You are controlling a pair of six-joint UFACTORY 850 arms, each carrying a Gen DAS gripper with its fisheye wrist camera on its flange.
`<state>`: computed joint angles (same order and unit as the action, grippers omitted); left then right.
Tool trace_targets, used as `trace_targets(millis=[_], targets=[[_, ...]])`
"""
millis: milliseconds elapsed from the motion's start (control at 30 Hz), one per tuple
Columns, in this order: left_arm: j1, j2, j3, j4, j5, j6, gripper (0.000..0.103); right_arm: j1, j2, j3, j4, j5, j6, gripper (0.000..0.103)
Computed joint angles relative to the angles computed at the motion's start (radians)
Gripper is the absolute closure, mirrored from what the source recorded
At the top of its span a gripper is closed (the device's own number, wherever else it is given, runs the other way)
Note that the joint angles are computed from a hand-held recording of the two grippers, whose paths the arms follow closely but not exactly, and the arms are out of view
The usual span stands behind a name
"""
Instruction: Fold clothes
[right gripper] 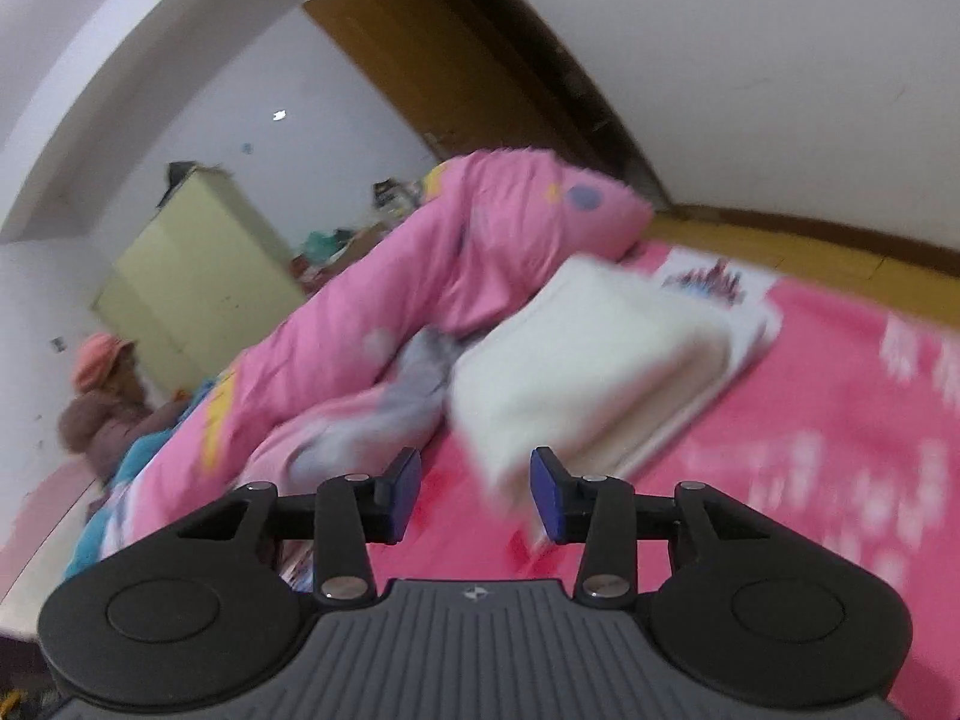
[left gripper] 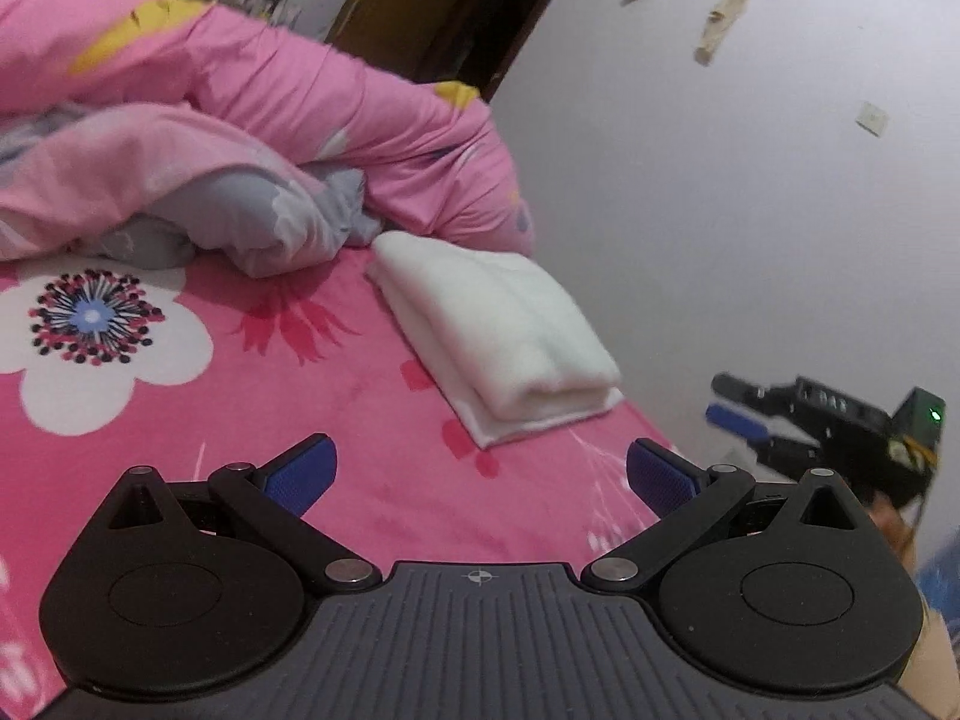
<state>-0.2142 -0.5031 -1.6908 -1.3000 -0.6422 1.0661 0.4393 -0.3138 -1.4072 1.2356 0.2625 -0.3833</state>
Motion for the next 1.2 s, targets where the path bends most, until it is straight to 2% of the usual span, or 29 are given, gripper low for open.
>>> trace_targets(millis=[33,100,200,333,400,433,467,567,667,867,1000,1133,1200], targets=[[0.003,0.027,0.034,-0.005,-0.003,0.022,0.000,0.030,0.011,0.016,0.038,0.019,-0.024,0.059],[0.009,0.080,0.101,-0.025,-0.005,0.083,0.000,0.092,0.027,0.038,0.120,0.063,-0.083,0.050],[0.017,0.151,0.193,-0.097,0.028,0.195,0.000,0.177,0.006,0.010,0.323,0.190,-0.313,0.044],[0.022,0.202,0.250,-0.117,0.062,0.271,0.000,0.245,-0.029,-0.053,0.483,0.275,-0.500,0.033],[0.019,0.221,0.270,-0.126,0.101,0.298,0.000,0.272,-0.037,-0.083,0.546,0.316,-0.595,0.032],[0.019,0.228,0.277,-0.136,0.113,0.311,0.000,0.287,-0.042,-0.098,0.571,0.343,-0.640,0.028],[0.021,0.235,0.284,-0.147,0.120,0.324,0.000,0.305,-0.047,-0.111,0.584,0.377,-0.677,0.020],[0.026,0.251,0.302,-0.190,0.134,0.363,0.000,0.344,-0.075,-0.169,0.596,0.465,-0.757,0.008],[0.029,0.264,0.320,-0.243,0.147,0.414,0.000,0.370,-0.106,-0.222,0.590,0.528,-0.810,0.001],[0.014,0.280,0.330,-0.236,0.221,0.402,0.000,0.398,-0.164,-0.315,0.612,0.630,-0.903,0.000],[-0.009,0.294,0.334,-0.176,0.293,0.340,0.000,0.404,-0.184,-0.346,0.634,0.660,-0.941,0.000],[-0.044,0.324,0.370,-0.302,0.389,0.525,0.000,0.406,-0.192,-0.358,0.644,0.665,-0.953,0.000],[-0.062,0.329,0.375,-0.320,0.434,0.565,0.000,0.406,-0.194,-0.362,0.650,0.667,-0.955,0.000]])
